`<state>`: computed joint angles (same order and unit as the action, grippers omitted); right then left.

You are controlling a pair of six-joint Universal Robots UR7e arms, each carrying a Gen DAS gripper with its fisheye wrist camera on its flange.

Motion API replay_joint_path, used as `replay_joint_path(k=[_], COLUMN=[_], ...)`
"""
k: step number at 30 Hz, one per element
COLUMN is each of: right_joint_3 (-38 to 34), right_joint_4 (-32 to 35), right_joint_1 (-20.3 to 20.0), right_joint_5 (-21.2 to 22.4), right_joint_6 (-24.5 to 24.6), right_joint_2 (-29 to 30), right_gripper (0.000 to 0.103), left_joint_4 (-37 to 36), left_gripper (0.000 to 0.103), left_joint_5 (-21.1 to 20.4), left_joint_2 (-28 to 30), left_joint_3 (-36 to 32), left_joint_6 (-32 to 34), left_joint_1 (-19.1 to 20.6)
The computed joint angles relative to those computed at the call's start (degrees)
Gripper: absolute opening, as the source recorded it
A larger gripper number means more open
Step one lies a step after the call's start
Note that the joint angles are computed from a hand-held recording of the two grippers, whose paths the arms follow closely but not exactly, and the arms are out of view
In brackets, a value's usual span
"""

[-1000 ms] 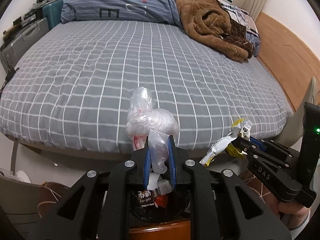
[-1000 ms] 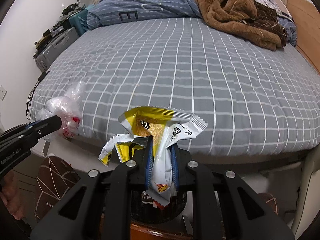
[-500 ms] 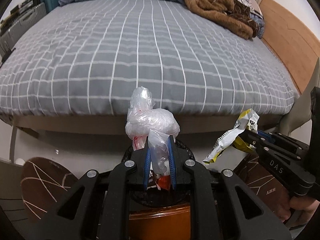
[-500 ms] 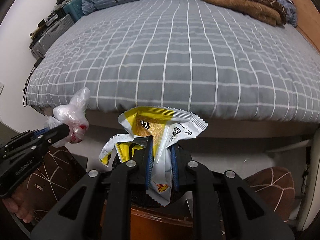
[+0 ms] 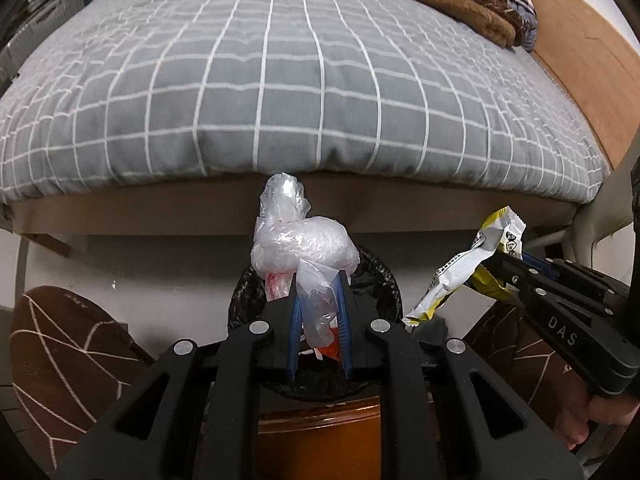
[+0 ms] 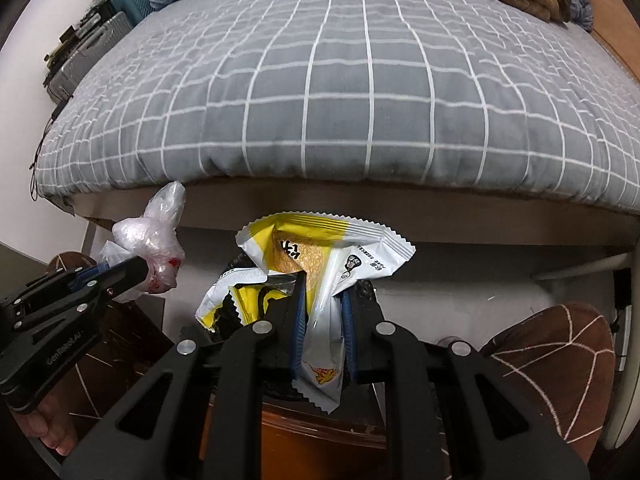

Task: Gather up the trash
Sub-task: 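Carry the clear bag and yellow wrapper down toward the trash bin, then open the left tool over the bin while the right tool drops the wrapper in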

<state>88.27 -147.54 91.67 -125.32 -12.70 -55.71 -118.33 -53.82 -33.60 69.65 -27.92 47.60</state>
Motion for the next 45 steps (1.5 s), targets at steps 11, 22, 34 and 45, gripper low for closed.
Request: replay_joint_path(k=[11,22,34,45], right_joint_3=[-0.74,-2.42,-0.94,-4.14], right_joint_4=[1.58,1.66,-0.15,2.79], right_joint_1=[-1.7,-1.65,-1.98,-1.9], right_joint_5=[-1.79,-3.95,-4.01,-2.38], right_joint_6=[0.68,2.62,2.62,1.51], right_joint_2=[1.38,1.65,1.97,6.11], right_gripper=[0.016,0.016,0.016,0.016], left_joint_4=[1.22,1.26,-2.17,-2.33], left_gripper=[0.015,0.016,0.083,0.097], left_joint_5=[-1.95,-5.39,-2.36,0.96], left_joint_2=[3.09,7.26,4.93,-0.37], left_joint_3=[-0.74,-4.31,-2.1,2.07], left_joint_6=[1.28,4.24,3.54,0.38], left_joint_1=[2.09,2.3,1.53,2.4])
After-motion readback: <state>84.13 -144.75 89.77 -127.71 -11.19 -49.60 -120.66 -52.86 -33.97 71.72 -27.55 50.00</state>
